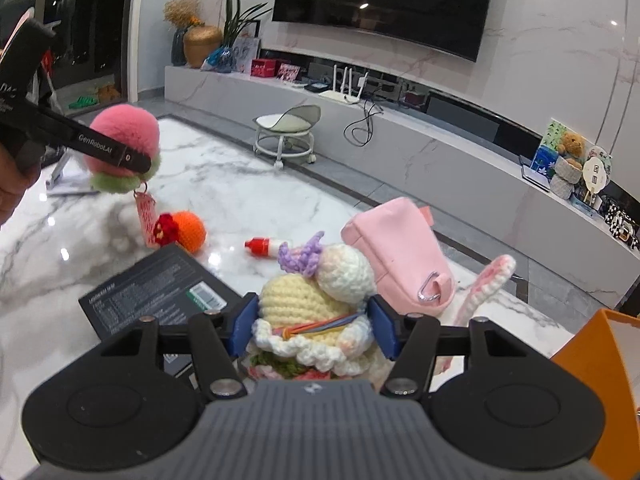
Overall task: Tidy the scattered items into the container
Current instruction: 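Lift the pink ball and crocheted bunny and carry both toward the orange box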
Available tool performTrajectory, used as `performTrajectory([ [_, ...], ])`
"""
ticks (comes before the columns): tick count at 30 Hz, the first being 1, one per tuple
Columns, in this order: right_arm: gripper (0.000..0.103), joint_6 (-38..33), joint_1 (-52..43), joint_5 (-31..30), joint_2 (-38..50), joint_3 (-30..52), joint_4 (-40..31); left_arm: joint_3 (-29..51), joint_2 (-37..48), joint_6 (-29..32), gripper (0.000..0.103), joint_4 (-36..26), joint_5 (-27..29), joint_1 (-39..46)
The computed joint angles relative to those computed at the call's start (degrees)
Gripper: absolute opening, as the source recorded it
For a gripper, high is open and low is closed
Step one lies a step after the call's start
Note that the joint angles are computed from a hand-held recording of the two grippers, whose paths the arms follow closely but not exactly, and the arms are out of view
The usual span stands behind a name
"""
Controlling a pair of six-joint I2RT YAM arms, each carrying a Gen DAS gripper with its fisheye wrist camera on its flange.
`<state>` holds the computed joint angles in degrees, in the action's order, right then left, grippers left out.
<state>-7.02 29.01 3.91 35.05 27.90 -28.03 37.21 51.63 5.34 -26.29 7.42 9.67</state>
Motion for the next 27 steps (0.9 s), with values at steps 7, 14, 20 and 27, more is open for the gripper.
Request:
performTrajectory([
  [7, 0.062, 1.52, -4.4, -2.11, -3.8, 3.5, -2.51, 3.73, -6.05, -4.69, 0.049, -4.23, -3.71, -8.76],
  [14, 0.062, 0.81, -13.17, -6.57, -8.35, 7.33, -5.88, 7.73, -8.65, -11.79, 0.049, -6.28, -8.64, -19.12],
  [20, 0.062, -1.65, -32.9, -20.71, -11.17, 12.27, -10.16, 10.49, -5.69, -19.56, 0.049, -3.39, -20.18, -38.27],
  [27, 0.062, -8.67, -65.06, -44.18, -9.01, 17.54, -15.67, 11.82, 2.36, -21.7, 0.049, 6.3, -35.11, -61.16],
])
